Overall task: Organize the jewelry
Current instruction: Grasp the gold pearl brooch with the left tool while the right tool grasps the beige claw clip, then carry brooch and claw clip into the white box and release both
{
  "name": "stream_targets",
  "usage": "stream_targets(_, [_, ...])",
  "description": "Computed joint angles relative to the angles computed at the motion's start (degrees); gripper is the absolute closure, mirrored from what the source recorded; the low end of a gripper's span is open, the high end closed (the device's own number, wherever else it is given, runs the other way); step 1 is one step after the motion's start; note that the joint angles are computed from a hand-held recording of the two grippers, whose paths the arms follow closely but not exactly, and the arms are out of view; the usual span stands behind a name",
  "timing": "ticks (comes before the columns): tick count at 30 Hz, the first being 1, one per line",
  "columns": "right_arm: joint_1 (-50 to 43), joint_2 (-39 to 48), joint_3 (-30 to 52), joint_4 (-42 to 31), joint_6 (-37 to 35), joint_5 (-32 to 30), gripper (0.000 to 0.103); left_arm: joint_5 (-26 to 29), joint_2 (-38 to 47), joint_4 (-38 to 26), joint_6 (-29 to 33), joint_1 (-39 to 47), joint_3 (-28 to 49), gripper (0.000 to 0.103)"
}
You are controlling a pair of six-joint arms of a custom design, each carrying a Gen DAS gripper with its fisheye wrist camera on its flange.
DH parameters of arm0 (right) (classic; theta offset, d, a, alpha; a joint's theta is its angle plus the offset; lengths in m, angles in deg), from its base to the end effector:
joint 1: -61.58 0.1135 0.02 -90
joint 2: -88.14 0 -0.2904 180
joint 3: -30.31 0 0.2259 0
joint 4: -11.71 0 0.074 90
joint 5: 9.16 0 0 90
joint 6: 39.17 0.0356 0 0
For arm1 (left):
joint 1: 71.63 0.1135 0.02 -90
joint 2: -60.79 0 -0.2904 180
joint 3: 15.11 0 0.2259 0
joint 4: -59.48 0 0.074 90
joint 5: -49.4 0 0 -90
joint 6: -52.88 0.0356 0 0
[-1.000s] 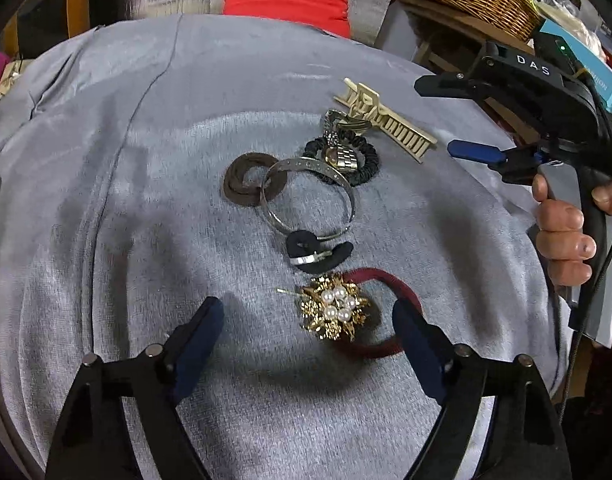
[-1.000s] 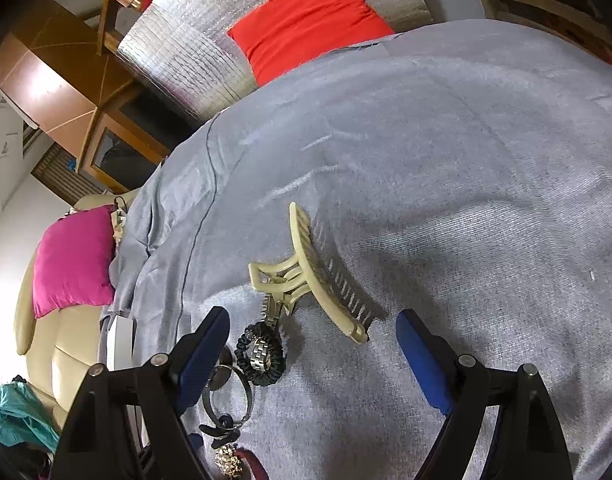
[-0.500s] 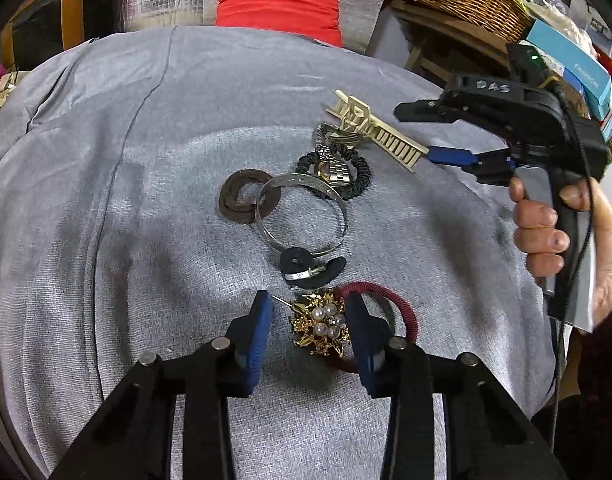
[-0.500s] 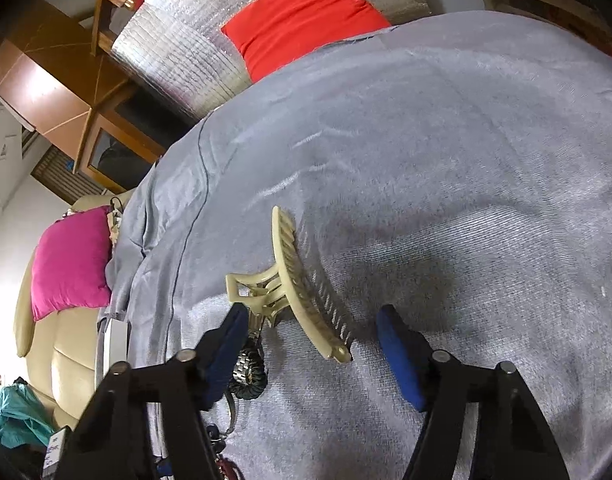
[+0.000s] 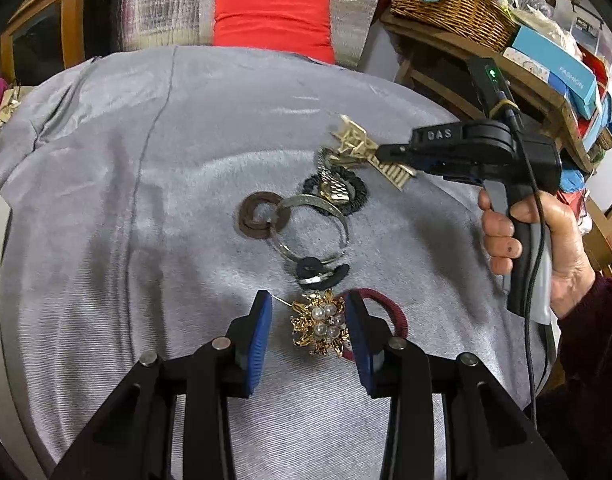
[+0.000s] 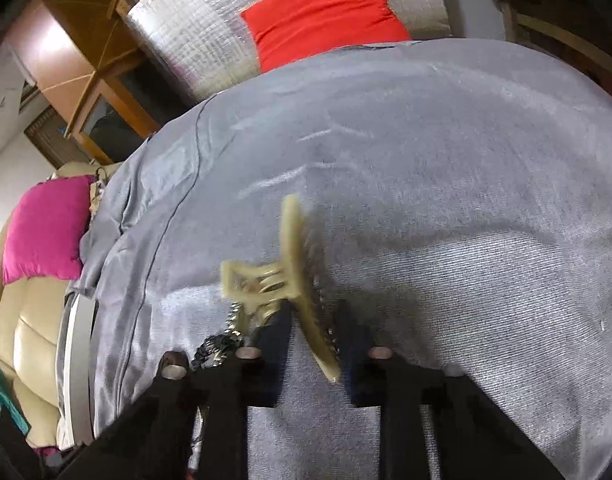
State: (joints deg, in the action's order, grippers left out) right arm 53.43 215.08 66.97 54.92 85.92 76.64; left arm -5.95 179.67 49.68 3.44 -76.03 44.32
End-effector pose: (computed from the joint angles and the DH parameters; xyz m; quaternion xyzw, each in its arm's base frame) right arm 0.2657 -0.0354 0.0395 0.3302 0.8695 0.1183 0.3477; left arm 0.3092 -0.0441 0.0767 0.4086 0.8472 -0.2251 0.2543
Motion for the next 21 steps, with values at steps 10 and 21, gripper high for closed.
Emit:
stream_targets(10, [3.81,-7.02,-1.66,-8.78,2.77,-4.60,0.090,-0.51,-1.34,1.90,-0.90,2.96,0.69,0.064])
stream_targets(21, [7.16,-4.15,1.45,-9.97,3.21,1.81,0.092,-2.35,-0.60,1.68,-1.57,4.31,2.00,0.064])
